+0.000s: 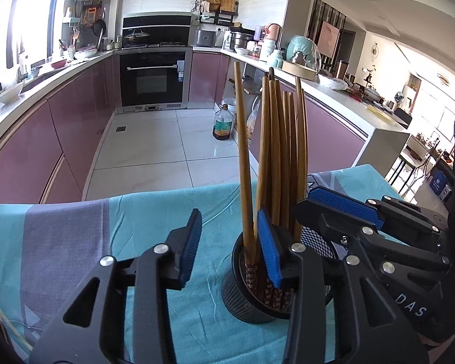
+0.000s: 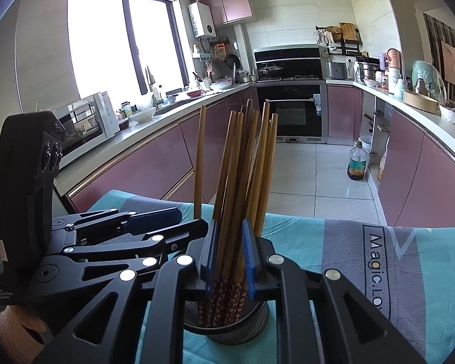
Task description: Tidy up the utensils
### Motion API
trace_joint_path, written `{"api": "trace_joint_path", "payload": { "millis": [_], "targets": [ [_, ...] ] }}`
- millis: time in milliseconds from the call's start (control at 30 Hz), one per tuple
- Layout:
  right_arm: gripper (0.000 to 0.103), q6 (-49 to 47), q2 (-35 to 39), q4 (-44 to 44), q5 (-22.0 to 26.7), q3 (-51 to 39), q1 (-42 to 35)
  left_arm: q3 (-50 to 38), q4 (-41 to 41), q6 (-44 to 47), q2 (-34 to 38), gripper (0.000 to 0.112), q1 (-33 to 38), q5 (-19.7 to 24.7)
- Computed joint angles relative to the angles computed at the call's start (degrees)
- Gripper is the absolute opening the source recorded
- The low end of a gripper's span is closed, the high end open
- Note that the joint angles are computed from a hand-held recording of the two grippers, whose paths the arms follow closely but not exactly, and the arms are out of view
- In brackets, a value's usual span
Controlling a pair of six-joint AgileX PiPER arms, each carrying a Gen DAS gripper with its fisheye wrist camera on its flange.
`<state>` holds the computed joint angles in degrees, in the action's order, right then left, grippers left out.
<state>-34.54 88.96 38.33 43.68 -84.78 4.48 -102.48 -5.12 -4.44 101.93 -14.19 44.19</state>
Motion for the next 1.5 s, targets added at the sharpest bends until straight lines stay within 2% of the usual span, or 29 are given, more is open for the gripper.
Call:
{"api": "trace_joint_path", "payload": {
  "millis": [67,167,300,367,433,467,567,667,733,767,900,1033,1200,1500],
  "targets": [
    [0.019,-0.3,-0.6,0.1,-0.3,0.9,-0.3,2.2,0.7,-0.9,-1.2,0.052,0.1,-1.6],
    [0.032,-1.5,-2.0,0.7,-1.4,2.8,-0.8,7.0,3.3,-3.0,-4.3,0.064,-0.1,-4.9],
    [0.057,-3.4,-4.9,1.1,-4.3,6.8,-0.9,14.9,6.5,-6.5,-9.2,0.081,0.5,-10.0],
    [0.066,-4.4,-6.6,1.4,-5.6,8.9,-0.9,19.2,12.2,-12.1,-11.8,0.098,0.2,-12.9],
    [0.091,-5.4,-9.0,1.0,-8.2,11.9,-0.4,24.3,13.3,-14.5,-15.3,0.098,0.6,-16.6],
    [0.096,-7.0,-10.5,1.7,-10.0,13.8,-0.3,26.2,13.1,-14.9,-16.7,0.098,1.1,-17.5],
    [0.097,-12.6,-14.3,5.6,-12.7,18.4,-0.5,31.7,18.3,-22.4,-20.9,0.098,1.2,-19.8],
    [0.097,-19.0,-18.2,13.1,-12.4,23.1,-2.0,36.4,26.0,-31.3,-24.9,0.098,0.9,-21.5],
    [0.097,-20.0,-21.2,14.5,-15.3,26.7,-1.6,39.9,34.5,-39.1,-28.0,0.098,-0.2,-21.7],
    [0.097,-18.9,-22.4,13.6,-16.7,27.9,-1.3,41.0,39.5,-43.6,-29.2,0.098,-1.3,-20.9],
    [0.097,-16.6,-25.6,12.7,-16.1,29.6,-2.4,44.9,51.4,-53.7,-34.3,0.098,-5.0,-17.7],
    [0.097,-16.8,-29.7,14.0,-16.9,32.3,-2.3,46.5,62.9,-62.8,-38.6,0.098,-11.8,-10.0],
    [0.097,-14.3,-32.7,13.0,-18.6,33.7,-0.7,46.4,68.9,-67.6,-41.1,0.098,-20.7,-0.8],
    [0.097,-15.1,-35.9,14.0,-20.0,34.9,0.9,46.3,73.9,-71.3,-43.0,0.098,-28.1,7.3]
  ]
}}
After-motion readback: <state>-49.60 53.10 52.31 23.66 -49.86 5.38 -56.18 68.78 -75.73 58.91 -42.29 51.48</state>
